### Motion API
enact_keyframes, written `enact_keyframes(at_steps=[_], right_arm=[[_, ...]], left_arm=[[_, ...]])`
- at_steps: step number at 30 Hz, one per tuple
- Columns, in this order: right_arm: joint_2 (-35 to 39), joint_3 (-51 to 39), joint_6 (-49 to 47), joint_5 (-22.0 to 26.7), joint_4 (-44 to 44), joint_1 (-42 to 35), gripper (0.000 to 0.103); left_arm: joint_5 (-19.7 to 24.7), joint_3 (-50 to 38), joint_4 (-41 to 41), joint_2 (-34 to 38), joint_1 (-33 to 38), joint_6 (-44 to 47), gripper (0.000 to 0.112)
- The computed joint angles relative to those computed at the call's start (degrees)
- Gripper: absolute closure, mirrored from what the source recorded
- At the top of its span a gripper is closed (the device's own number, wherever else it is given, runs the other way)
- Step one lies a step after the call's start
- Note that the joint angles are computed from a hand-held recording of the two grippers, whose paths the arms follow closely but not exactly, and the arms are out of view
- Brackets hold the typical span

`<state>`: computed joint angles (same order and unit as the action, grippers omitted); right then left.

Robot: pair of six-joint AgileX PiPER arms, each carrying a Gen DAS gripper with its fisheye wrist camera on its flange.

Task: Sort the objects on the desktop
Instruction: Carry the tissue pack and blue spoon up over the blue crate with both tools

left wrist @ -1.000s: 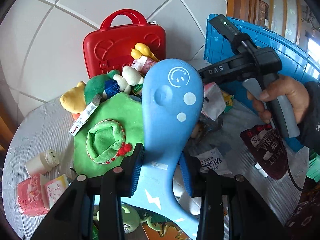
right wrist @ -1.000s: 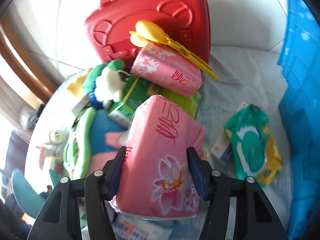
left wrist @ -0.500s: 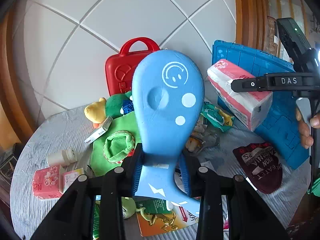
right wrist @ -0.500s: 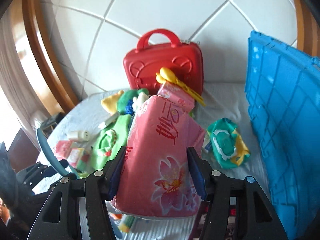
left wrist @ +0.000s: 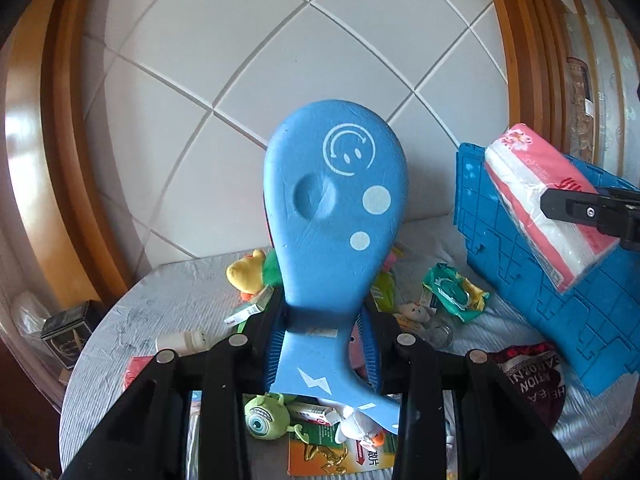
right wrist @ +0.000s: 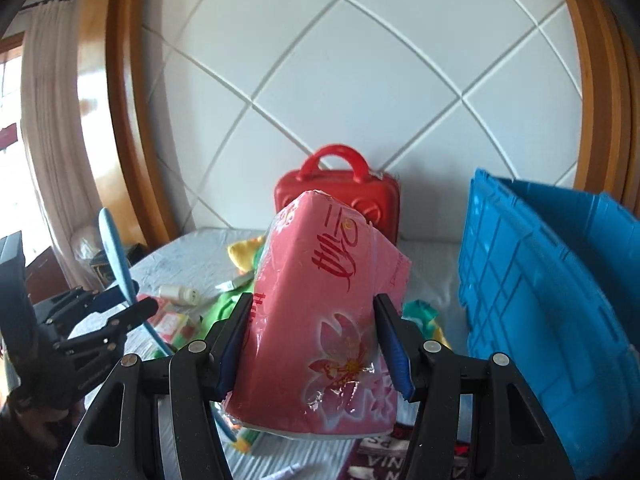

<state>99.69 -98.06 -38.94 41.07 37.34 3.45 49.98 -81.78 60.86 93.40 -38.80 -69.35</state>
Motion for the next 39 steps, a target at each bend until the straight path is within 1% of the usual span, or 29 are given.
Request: enact_keyframes(at_steps=[2, 5, 9, 11, 14, 18, 20, 26, 29, 33, 35, 37, 38, 39], right_arm=[[-2.0, 1.7, -2.9, 0.2, 2.6, -0.7, 0.045], [-5.1, 4.9, -5.9, -0.8, 4.7, -0.9, 0.045], [-8.7, 8.0, -6.7, -1.7, 5.4, -1.2, 0.044], [-11.5, 10.2, -5.3, -3.5, 4.6, -1.2, 0.044], [-14.0, 10.5, -1.0, -3.9, 2.4, -0.9, 0.044], [-17.2, 11.7, 4.0, -6.1, -1.7, 0.8, 0.044], [-19.3, 13.1, 6.3, -7.2, -4.0, 1.7, 0.044], [-25.0, 15.9, 13.5, -8.0, -10.3, 2.8, 0.044], [-27.0, 16.3, 14.0, -7.2, -10.4, 1.6, 0.044], [-28.6, 15.9, 11.3, -4.8, -5.8, -2.7, 0.044], [-29.3, 15.6, 8.3, -3.5, -2.5, -5.8, 0.044], [-29.2, 14.3, 4.0, -0.8, 2.1, -10.2, 0.044], [-29.0, 13.6, 2.1, 0.6, 4.2, -12.4, 0.044], [-28.5, 12.6, 0.3, 2.2, 6.2, -14.8, 0.044]], left_arm=[[2.9, -2.2, 1.5, 0.6, -1.6, -1.0, 0.079], [6.0, -5.4, 3.3, 1.4, -3.3, -1.2, 0.079], [8.6, -9.2, 5.5, 2.0, -5.6, 0.9, 0.079], [8.8, -10.6, 6.2, 1.8, -6.6, 2.4, 0.079], [9.2, -12.4, 5.7, 0.8, -7.5, 4.3, 0.079], [11.1, -15.1, 6.5, 0.3, -8.8, 6.2, 0.079], [11.3, -15.6, 6.9, -0.3, -9.5, 7.0, 0.079], [11.5, -17.4, 7.0, -0.7, -11.9, 9.2, 0.079], [12.0, -19.2, 7.2, 0.1, -13.5, 10.0, 0.079], [12.8, -24.6, 6.8, 2.9, -15.3, 13.6, 0.079], [13.0, -28.3, 6.6, 5.0, -16.1, 15.7, 0.079], [13.9, -33.7, 6.6, 7.9, -17.7, 17.7, 0.079], [13.9, -34.8, 6.7, 8.5, -18.0, 18.1, 0.079], [14.3, -38.2, 6.9, 10.5, -18.7, 19.1, 0.079]])
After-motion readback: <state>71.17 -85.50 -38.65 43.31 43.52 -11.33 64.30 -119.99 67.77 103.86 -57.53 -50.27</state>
